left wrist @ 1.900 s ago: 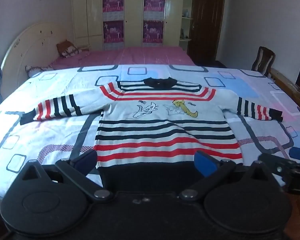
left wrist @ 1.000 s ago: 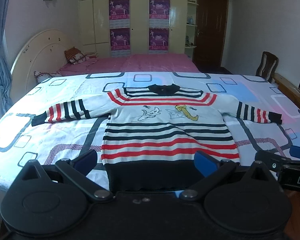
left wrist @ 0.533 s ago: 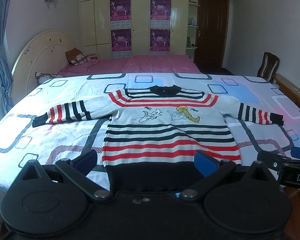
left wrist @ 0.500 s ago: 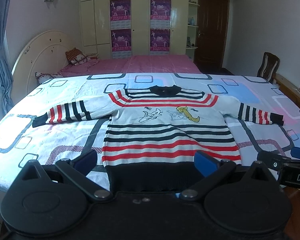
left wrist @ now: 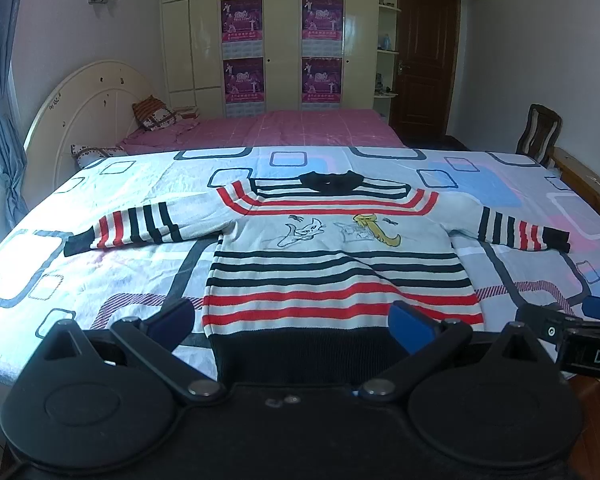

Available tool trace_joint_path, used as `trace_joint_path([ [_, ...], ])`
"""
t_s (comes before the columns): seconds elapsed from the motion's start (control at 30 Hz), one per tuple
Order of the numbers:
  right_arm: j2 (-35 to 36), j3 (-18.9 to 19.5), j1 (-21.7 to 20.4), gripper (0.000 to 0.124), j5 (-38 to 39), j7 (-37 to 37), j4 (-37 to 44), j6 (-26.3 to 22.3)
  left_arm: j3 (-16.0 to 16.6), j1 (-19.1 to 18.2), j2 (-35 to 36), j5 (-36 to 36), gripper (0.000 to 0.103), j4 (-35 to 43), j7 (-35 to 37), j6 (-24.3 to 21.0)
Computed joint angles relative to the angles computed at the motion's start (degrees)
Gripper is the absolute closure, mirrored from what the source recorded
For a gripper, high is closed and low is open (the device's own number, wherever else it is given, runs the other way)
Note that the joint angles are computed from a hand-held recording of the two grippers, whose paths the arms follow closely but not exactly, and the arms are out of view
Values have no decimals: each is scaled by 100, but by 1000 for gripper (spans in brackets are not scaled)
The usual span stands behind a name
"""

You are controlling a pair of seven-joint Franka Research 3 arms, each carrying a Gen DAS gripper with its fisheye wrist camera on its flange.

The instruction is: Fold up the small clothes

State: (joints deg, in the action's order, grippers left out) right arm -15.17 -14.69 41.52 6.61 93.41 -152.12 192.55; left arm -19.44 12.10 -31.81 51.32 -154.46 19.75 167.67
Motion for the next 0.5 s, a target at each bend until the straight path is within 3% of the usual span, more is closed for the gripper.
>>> trace_joint_path([
  [0.17, 63, -638, 498, 21, -262, 102, 58, 33, 29, -10, 48, 0, 0, 42, 25, -8],
  [0.33, 60, -561, 420, 21, -296, 148, 55, 21, 41, -34, 135, -32, 0, 109, 24, -33],
  [0.5, 88, -966, 721, 21, -419, 178, 111, 8, 24, -39, 244, 43, 0, 204, -57, -65],
])
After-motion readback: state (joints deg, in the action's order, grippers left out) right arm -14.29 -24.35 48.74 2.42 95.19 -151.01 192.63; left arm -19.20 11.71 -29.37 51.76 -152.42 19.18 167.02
